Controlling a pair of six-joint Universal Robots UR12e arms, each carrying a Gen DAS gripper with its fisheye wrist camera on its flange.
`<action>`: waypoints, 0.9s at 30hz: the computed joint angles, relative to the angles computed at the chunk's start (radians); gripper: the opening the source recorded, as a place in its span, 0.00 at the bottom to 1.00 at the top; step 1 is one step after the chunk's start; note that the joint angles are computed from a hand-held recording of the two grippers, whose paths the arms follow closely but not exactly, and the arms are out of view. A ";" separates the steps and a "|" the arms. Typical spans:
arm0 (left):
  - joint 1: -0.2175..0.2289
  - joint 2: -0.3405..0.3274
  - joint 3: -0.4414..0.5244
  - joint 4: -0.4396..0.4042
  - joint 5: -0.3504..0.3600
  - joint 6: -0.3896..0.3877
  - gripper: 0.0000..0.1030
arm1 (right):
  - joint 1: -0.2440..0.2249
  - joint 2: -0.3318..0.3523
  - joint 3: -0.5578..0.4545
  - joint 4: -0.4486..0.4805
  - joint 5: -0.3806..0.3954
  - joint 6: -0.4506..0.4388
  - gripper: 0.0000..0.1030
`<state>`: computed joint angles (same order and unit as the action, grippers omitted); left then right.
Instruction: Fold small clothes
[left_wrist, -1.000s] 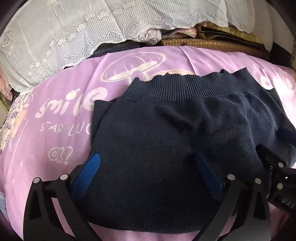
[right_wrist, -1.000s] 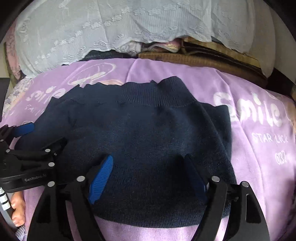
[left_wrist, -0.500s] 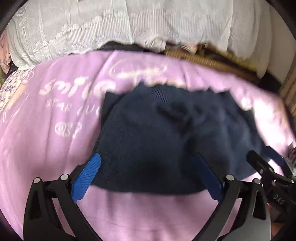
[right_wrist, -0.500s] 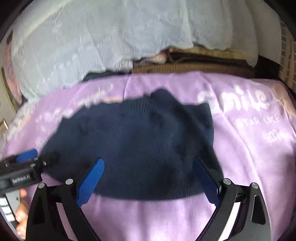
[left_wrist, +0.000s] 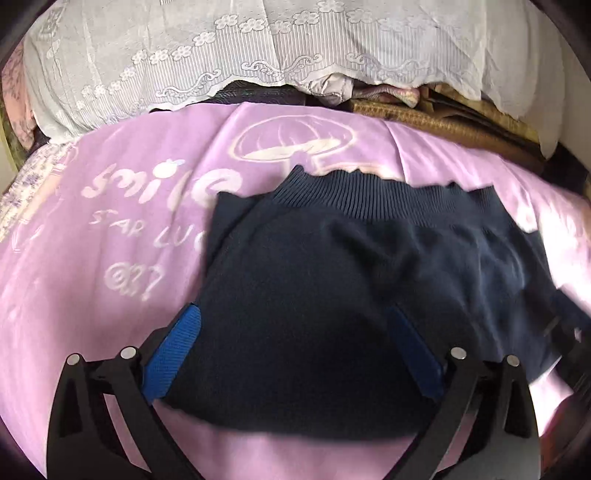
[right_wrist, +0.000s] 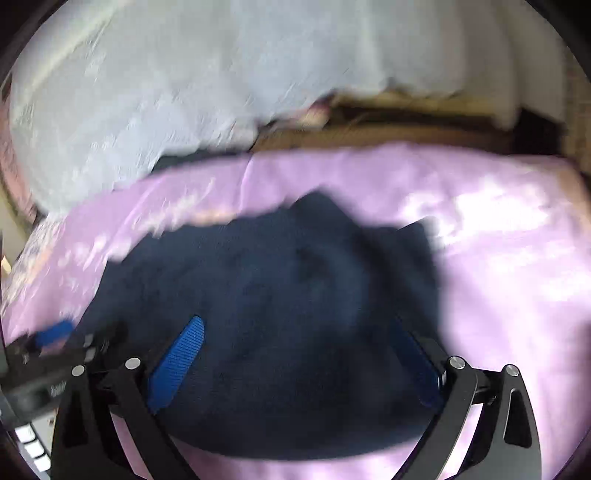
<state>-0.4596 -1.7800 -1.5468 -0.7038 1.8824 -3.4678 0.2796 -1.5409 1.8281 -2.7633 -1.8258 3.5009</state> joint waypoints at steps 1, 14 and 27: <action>-0.004 0.000 -0.001 -0.031 0.022 -0.003 0.96 | 0.002 -0.010 0.006 0.019 -0.067 0.007 0.97; -0.012 0.047 -0.065 0.051 0.048 0.009 0.96 | -0.128 -0.083 0.123 -0.001 0.209 0.239 0.97; -0.031 0.026 -0.023 0.091 0.039 0.042 0.96 | -0.112 -0.139 0.175 -0.020 0.240 0.287 0.97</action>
<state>-0.4904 -1.7541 -1.5703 -0.6128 1.9214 -3.4253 0.1673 -1.6799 2.0036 -2.7836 -1.5855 3.7878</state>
